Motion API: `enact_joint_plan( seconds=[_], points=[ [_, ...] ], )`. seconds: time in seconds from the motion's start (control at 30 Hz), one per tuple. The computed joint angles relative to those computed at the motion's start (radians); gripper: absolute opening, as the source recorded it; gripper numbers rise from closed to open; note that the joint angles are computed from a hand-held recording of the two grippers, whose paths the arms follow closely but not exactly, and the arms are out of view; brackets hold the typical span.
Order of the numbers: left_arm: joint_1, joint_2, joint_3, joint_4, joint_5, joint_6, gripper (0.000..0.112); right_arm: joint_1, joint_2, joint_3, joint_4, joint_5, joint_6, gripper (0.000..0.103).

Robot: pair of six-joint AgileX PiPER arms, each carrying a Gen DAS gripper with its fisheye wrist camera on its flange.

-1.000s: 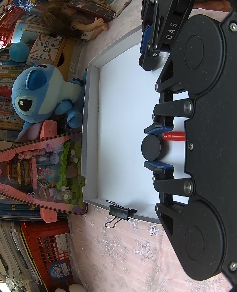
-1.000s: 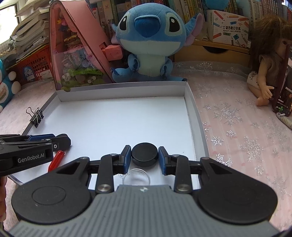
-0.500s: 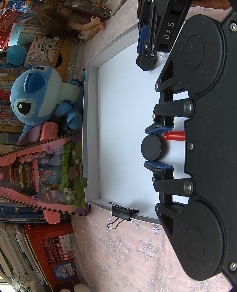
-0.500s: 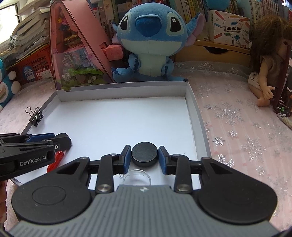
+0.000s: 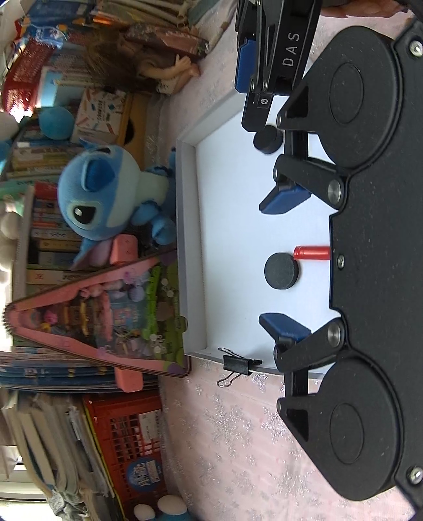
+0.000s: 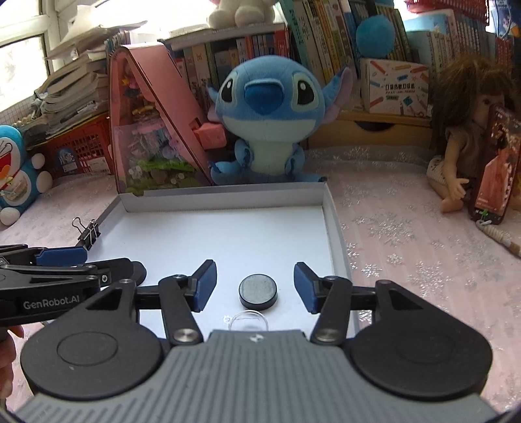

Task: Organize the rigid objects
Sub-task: 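Withdraw both grippers from the tray toward the black binder clip and blue hair clips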

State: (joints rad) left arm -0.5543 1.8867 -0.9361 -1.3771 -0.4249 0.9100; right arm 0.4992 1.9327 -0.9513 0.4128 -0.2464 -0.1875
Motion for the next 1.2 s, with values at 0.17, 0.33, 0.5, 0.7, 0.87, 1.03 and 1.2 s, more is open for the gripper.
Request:
enact_joint_plan(
  seconds=[0.17,0.33,0.5,0.7,0.87,1.03,1.2],
  points=[
    [-0.04,-0.081,0.108,0.107,-0.039,-0.132,0.075,-0.01,-0.081,0.116,-0.161,-0.064,0.151,0.076],
    [-0.099,-0.163,0.232,0.213,-0.096,-0.273,0.08,-0.025,-0.158,0.244,-0.299,-0.154,0.295,0.082],
    [-0.187,-0.218,0.333,0.252,-0.171,-0.366,0.082,-0.009,-0.221,0.371,-0.283,-0.264,0.274,0.084],
    [-0.311,-0.26,0.429,0.24,-0.258,-0.441,0.082,0.034,-0.275,0.504,-0.22,-0.387,0.236,0.087],
    [-0.434,-0.263,0.493,0.19,-0.355,-0.479,0.083,0.082,-0.282,0.599,-0.168,-0.49,0.217,0.088],
    [-0.558,-0.235,0.541,0.118,-0.45,-0.523,0.084,0.163,-0.254,0.679,-0.071,-0.616,0.181,0.089],
    [-0.658,-0.206,0.588,0.076,-0.498,-0.584,0.084,0.228,-0.22,0.738,-0.014,-0.708,0.19,0.089]
  ],
)
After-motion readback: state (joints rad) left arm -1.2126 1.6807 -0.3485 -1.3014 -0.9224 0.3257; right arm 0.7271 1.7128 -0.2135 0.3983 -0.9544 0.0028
